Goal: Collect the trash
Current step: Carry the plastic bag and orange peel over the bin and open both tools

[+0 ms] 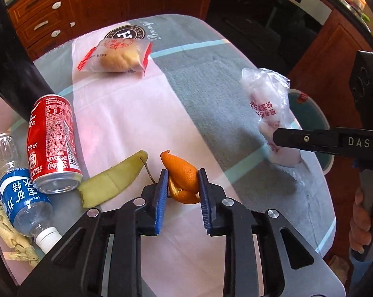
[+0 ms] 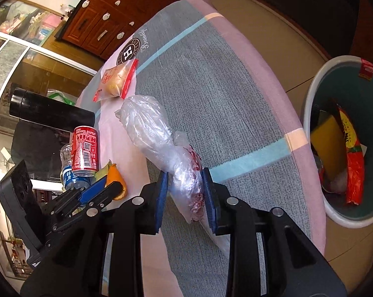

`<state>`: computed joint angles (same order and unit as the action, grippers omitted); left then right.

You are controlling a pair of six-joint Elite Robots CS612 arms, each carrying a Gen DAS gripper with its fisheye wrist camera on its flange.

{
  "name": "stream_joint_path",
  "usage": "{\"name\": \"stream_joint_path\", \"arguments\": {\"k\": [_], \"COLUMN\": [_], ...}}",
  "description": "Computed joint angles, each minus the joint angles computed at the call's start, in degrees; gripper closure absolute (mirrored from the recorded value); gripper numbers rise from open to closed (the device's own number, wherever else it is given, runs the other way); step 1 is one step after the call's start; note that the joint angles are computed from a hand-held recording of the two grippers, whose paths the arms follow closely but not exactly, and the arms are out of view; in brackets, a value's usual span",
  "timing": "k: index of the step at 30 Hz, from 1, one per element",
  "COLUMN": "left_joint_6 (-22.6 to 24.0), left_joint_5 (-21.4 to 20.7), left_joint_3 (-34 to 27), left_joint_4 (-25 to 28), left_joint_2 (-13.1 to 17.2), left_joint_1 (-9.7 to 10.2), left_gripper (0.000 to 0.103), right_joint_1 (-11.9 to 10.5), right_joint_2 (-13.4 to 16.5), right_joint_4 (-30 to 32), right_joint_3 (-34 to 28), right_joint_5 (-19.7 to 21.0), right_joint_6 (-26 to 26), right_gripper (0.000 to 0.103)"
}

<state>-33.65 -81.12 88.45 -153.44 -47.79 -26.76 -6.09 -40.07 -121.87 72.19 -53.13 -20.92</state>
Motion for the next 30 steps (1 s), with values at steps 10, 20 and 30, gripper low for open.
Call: {"name": "stream_joint_path", "arguments": {"k": [10,20,30], "left_joint_6": [1.9,6.4,11.5], "left_joint_5": [0.1,-0.2,-5.0], "left_joint_3": [-2.4,-7.7,-17.5], "left_joint_4": [0.7,2.2,6.0], "left_joint_2": [-0.2,1.8,7.0], "left_joint_1": [-2.0,-4.74,-6.24], "left_gripper": [0.078,0.078,0.078], "right_joint_1": [-2.7,-6.8,-10.6], "right_joint_2": [-2.2,-3.5,-2.2], "right_joint_4": [-3.2,-8.0,-12.2], "right_joint_3": [3.1,5.1,4.2], "right_joint_5": [2.7,4.6,4.5], "right_joint_6": [0.7,4.4,11.1], "right_gripper": [0.075,0.075,0.075]}}
